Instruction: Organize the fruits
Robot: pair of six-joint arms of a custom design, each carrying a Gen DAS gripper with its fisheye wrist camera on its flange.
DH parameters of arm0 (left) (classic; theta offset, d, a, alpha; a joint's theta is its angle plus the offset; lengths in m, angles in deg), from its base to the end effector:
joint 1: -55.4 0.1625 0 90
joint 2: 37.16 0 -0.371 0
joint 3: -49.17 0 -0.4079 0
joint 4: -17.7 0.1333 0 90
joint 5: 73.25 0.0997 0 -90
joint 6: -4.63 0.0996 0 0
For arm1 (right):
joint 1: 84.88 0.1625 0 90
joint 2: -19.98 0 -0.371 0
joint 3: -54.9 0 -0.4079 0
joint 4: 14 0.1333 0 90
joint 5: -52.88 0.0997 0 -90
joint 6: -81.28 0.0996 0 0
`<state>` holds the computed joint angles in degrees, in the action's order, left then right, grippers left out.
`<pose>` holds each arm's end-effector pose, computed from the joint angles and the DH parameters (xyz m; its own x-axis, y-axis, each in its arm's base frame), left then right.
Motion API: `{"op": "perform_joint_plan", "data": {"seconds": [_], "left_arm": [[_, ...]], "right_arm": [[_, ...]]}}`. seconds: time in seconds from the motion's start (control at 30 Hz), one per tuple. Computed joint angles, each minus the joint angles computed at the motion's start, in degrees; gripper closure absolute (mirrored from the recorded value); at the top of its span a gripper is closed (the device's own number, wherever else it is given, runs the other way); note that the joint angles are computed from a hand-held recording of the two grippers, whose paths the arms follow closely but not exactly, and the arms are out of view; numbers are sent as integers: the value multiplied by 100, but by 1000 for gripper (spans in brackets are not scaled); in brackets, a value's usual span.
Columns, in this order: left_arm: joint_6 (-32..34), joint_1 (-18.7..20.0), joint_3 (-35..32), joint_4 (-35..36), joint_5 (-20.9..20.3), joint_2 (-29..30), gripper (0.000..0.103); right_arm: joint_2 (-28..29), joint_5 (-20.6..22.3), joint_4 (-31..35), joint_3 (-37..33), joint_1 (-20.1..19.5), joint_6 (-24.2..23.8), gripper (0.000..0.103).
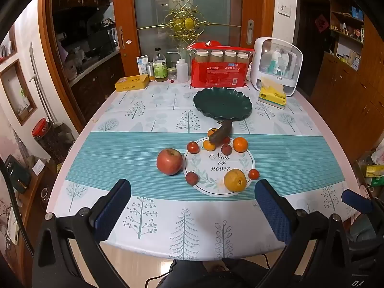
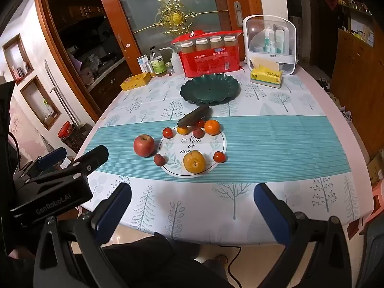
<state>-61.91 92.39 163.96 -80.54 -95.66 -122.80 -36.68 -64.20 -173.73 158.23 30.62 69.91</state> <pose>-0.2350 -0.4592 0.2627 -0.6709 -0.3153 -0.6712 0.3284 0.6852 -0.6501 0.3421 -0.5130 0.1332 -0.7850 -0.3817 0.4879 -0.5619 0.7703 -0.3014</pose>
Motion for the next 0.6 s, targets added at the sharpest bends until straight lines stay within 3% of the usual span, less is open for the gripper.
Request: {"op": "perform_joint_plan", "data": {"seconds": [0.6], "left_arm": [[26,5,2,-10,38,6,1]], "right_arm": [[-10,-2,24,9,-12,12,1]]}}
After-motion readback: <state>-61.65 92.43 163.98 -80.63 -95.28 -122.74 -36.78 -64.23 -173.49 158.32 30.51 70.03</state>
